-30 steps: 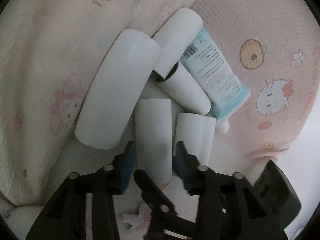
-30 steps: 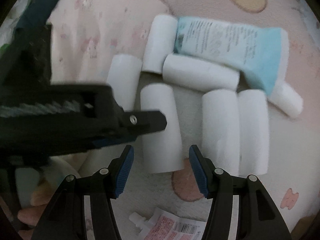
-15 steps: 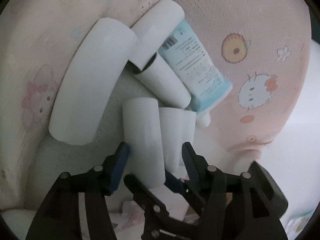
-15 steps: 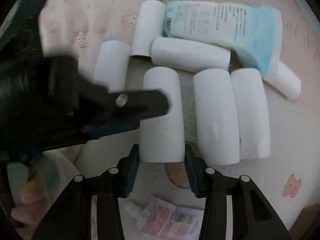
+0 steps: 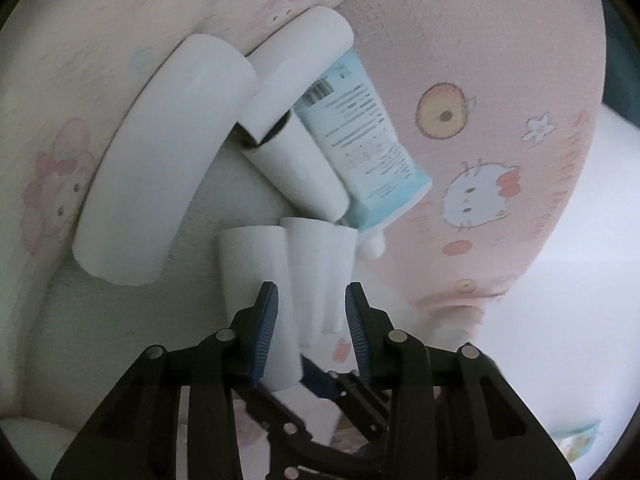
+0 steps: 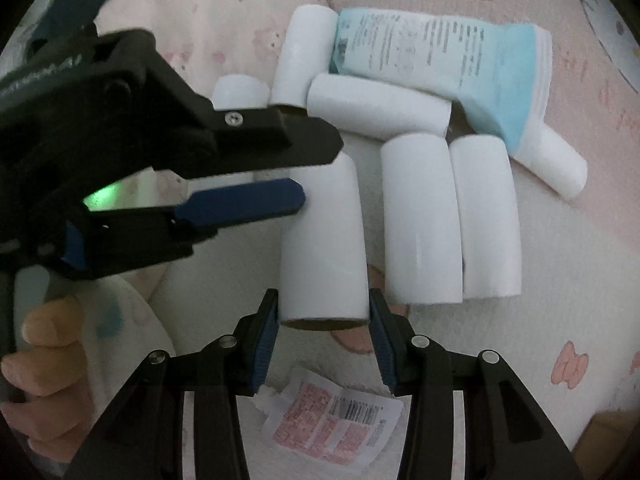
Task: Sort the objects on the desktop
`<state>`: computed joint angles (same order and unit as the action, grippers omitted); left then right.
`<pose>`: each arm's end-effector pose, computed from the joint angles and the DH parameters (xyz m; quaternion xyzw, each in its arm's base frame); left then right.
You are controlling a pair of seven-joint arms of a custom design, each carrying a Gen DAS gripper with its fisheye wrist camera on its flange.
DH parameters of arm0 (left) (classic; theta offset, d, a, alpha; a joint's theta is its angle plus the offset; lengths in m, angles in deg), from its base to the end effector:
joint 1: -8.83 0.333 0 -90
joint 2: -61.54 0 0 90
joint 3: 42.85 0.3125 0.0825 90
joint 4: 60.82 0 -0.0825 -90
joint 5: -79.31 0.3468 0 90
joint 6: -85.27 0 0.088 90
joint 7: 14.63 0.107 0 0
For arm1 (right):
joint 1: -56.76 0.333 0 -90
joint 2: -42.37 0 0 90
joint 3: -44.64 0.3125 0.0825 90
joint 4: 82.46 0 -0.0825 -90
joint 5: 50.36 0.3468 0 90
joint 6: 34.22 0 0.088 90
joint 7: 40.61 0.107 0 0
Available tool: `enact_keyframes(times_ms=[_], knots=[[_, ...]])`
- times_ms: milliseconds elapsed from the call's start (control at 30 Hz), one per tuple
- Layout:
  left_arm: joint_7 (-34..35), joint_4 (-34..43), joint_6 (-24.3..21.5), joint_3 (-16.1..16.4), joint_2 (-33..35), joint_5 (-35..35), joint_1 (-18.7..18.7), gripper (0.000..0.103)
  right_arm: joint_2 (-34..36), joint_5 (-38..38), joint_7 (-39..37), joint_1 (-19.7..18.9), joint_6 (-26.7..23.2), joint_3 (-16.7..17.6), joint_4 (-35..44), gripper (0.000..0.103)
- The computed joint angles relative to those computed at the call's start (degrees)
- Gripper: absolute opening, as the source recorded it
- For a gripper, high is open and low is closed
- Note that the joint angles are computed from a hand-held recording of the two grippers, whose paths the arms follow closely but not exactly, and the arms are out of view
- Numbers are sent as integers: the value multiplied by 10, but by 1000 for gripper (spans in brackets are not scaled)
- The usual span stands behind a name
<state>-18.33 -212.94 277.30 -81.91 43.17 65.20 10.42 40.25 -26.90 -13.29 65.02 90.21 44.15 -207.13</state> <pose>0.3497 -0.2540 0.4651 0.8670 -0.1755 0.4545 0.1044 0.4941 0.0829 0.4299 -0.9457 0.2768 0.0359 0.1666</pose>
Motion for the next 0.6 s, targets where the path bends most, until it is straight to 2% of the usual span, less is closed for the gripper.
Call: enact_keyframes(times_ms=[67,100,133,200,267,300,333,367,400,433,467,567,600], knots=[[-9,20,-64,-37,-17,9,44,41,6,-3,15,-2,0,-1,5,41],[-16,26,-85,-43,-21,19,53,43,15,1,24,-4,-10,-3,16,41],[-26,30,-97,-33,-17,39,47,44,21,6,28,-7,-18,-4,25,41],[-6,26,-107,11,-9,33,0,49,37,20,35,-14,-43,-6,49,41],[-5,27,-93,36,11,41,-26,50,49,33,33,-22,-59,-6,68,41],[-2,23,-67,64,27,38,-56,50,54,40,29,-26,-68,-7,78,41],[-3,17,-32,110,50,33,-105,50,57,42,28,-29,-72,-6,83,41],[-7,14,-7,141,66,29,-140,50,59,46,25,-31,-77,-5,87,41],[-18,9,25,155,81,25,-157,50,60,49,20,-34,-79,-5,90,41],[-17,7,34,149,85,12,-155,50,61,51,15,-35,-80,-4,91,41],[4,14,21,123,84,-13,-134,50,61,51,9,-36,-79,-3,92,41],[35,24,-10,2,61,-45,-19,47,56,49,-8,-36,-70,0,86,41],[32,22,-14,-15,51,-39,0,46,53,48,-13,-36,-64,0,84,41]])
